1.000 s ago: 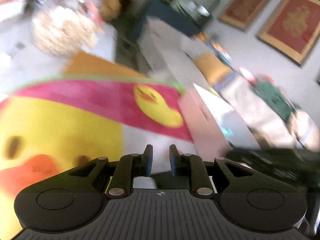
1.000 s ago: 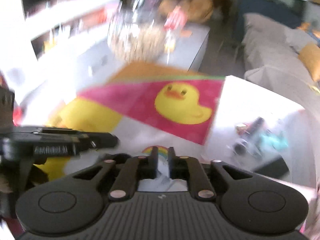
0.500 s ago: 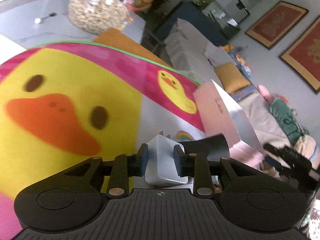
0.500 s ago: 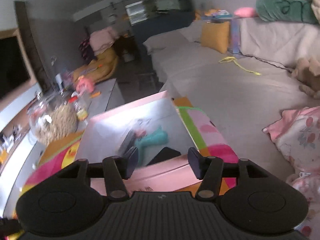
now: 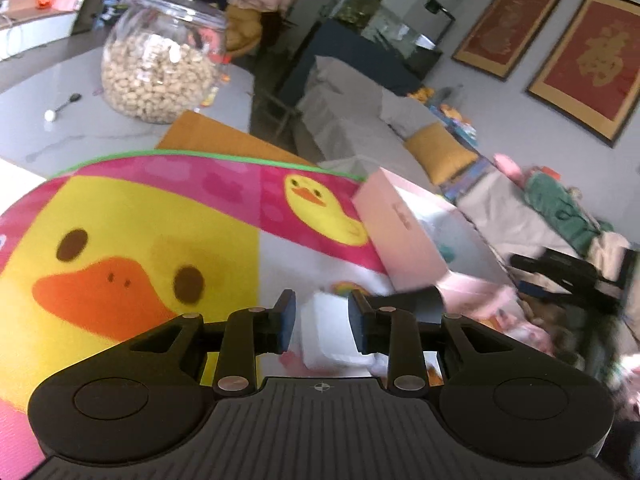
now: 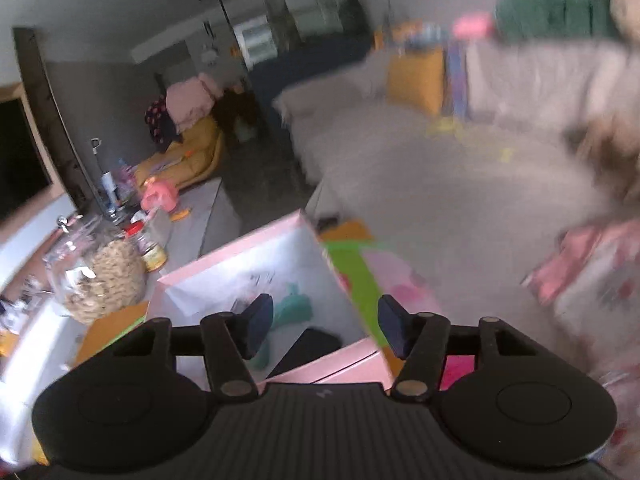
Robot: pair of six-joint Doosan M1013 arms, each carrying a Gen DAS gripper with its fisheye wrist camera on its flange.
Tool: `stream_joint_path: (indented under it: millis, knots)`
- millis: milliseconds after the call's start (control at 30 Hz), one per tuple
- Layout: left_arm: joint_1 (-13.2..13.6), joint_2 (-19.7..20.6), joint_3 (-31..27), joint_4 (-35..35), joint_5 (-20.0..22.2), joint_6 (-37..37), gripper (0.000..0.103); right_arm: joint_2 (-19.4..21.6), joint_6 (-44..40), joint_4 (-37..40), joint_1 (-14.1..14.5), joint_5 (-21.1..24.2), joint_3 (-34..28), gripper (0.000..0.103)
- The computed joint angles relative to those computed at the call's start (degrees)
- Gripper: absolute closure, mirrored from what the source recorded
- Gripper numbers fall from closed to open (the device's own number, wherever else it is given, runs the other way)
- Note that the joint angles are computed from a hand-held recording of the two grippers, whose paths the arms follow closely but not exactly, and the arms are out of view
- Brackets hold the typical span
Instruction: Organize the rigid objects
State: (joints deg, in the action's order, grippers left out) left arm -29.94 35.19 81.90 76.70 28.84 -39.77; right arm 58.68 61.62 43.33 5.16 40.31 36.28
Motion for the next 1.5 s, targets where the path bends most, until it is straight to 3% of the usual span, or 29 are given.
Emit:
stream_joint_path:
  millis: [67, 133, 200, 233, 333, 367, 400, 500, 600, 667, 767, 833, 967, 1000, 1100, 1200, 1267, 1433, 1500]
  knots:
    - [-0.09, -0.48, 0.72, 0.18, -2.45, 0.48, 0.072, 1.74, 4.21, -2.0, 0.0, 3.48, -3.23, 0.042]
    - [-0.29, -1.0, 1.23, -1.72, -4.13, 3.52, 0.071, 0.7, -0.08, 0.95, -0.24, 3.8, -1.08, 0.039]
    - [-0.8, -1.46, 1.2, -7.11, -3.82, 10.67, 0.071, 0.89, -4.55, 4.45, -0.85, 8.49, -1.58, 0.042]
    - [-1.18, -1.62, 0.94, -10.62, -2.78, 14.91, 0.071, 0.25, -6.16, 5.24, -1.15, 8.72, -0.22, 0.043]
    - [-2.02, -2.13, 1.34, -13.53, -1.39, 17.36, 0.071, -6.27, -17.75, 8.59, -0.91, 1.32, 11.82, 0.042]
    - [-2.09, -2.32, 1.57, -14.3, -1.86, 17.54, 0.071, -7.97, -23.07, 10.37, -0.84, 1.6, 14.92, 0.041]
    - [-2.16, -2.47, 1.77, -15.13, -2.5, 17.93, 0.071, -8.56, -25.4, 10.93, -0.7, 4.09, 15.73, 0.04]
    - [-2.85, -2.37, 1.2, -17.65, -1.16, 22.01, 0.071, -8.58, -27.66, 11.05, -0.53, 17.63, 15.83, 0.04]
    - [-3.57, -1.58, -1.0, -25.56, 3.06, 33.04, 0.071, -8.14, -27.89, 9.22, 0.83, 23.73, 15.48, 0.041]
    - [-3.71, -1.28, -1.79, -29.59, 4.48, 36.63, 0.071, -9.13, -30.25, 6.56, 2.0, 21.83, 17.43, 0.04]
    - [-3.16, -1.13, -1.69, -36.25, 2.18, 40.51, 0.071, -10.91, -34.68, 3.3, 3.23, 16.46, 20.96, 0.041]
    - [-2.91, -0.66, -2.22, -39.01, 1.58, 42.32, 0.071, -11.6, -34.84, 1.4, 3.53, 11.08, 22.63, 0.039]
    - [-2.46, 1.1, -5.04, -39.01, 1.96, 42.95, 0.071, -13.02, -31.17, -2.06, 3.97, -4.54, 26.47, 0.039]
    - [-2.2, 1.67, -5.9, -39.52, 2.0, 43.44, 0.071, -12.86, -29.73, -2.64, 3.71, -5.73, 26.23, 0.039]
    - [-1.5, 3.56, -8.51, -38.91, 1.33, 43.01, 0.071, -11.52, -24.4, -3.59, 2.54, -2.91, 23.63, 0.039]
    - [-1.32, 5.33, -11.45, -37.88, 2.77, 43.29, 0.067, -11.52, -22.06, -2.21, 2.03, -5.16, 24.56, 0.039]
    - [-1.45, 6.1, -12.98, -37.86, 3.9, 46.07, 0.065, -11.39, -22.26, -2.46, 1.79, -4.25, 24.31, 0.037]
    - [-1.5, 5.36, -11.72, -43.31, -1.35, 56.83, 0.065, -10.42, -24.89, -1.31, 1.61, -0.98, 22.98, 0.016]
    - [-1.97, 4.25, -9.76, -37.51, -3.58, 52.54, 0.065, -10.11, -27.11, -0.07, 1.66, -0.15, 22.78, 0.009]
